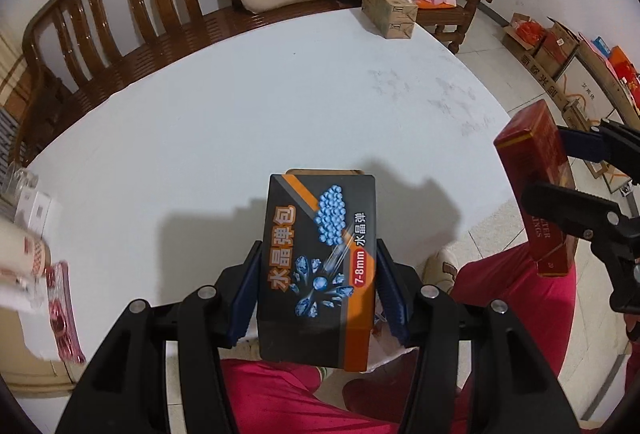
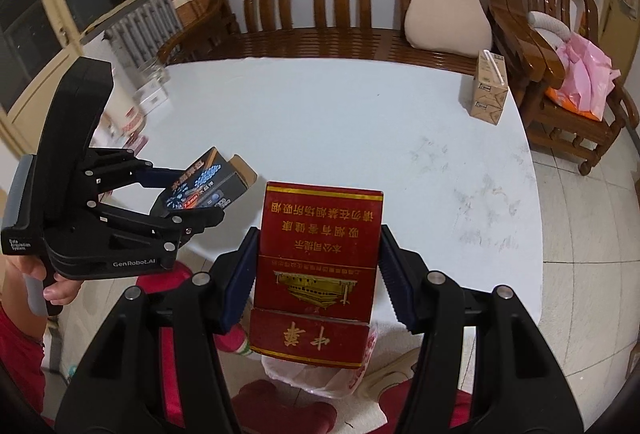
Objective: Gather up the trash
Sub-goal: 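Carry the water-bead box with the left tool while the right tool carries the red box to the bag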
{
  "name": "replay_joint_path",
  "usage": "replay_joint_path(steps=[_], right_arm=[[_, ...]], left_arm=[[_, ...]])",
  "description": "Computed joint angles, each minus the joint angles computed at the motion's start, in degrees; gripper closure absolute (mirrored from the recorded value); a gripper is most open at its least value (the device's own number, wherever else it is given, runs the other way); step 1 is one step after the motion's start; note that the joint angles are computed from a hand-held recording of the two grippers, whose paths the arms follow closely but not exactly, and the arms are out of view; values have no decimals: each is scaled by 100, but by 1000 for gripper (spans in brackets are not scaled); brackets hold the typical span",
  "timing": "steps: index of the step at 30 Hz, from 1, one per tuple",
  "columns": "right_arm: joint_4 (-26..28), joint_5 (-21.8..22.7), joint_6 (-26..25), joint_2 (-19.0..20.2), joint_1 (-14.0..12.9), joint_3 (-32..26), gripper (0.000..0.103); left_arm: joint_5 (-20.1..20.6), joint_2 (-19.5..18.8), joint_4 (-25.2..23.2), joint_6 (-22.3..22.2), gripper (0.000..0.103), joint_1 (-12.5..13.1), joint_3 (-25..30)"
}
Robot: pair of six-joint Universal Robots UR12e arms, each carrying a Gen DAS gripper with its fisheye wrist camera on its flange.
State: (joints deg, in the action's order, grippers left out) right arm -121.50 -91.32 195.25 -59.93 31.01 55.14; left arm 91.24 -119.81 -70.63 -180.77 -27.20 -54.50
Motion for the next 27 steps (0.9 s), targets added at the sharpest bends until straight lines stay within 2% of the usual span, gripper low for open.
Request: replay_joint_path(steps=[8,11,14,18,27], right_arm=[[-256,-76,25,-323,183,586,46],[-323,-126,63,-432,241,801,46],[-360,-161,113,-507,280,954,46],[-355,-174,164,-584,343,1152,46],[-377,-10,316,-632,404,1434,46]], left_arm=[[-102,426,430,-179,51,-156,-861],[1,509,590,-167,51,-246,-1094],[-124,578,659,-145,51,-278,-1273],[-95,633,781,-152,51,-327,-1473],[-289,678,796,-140,51,-340,-1793]])
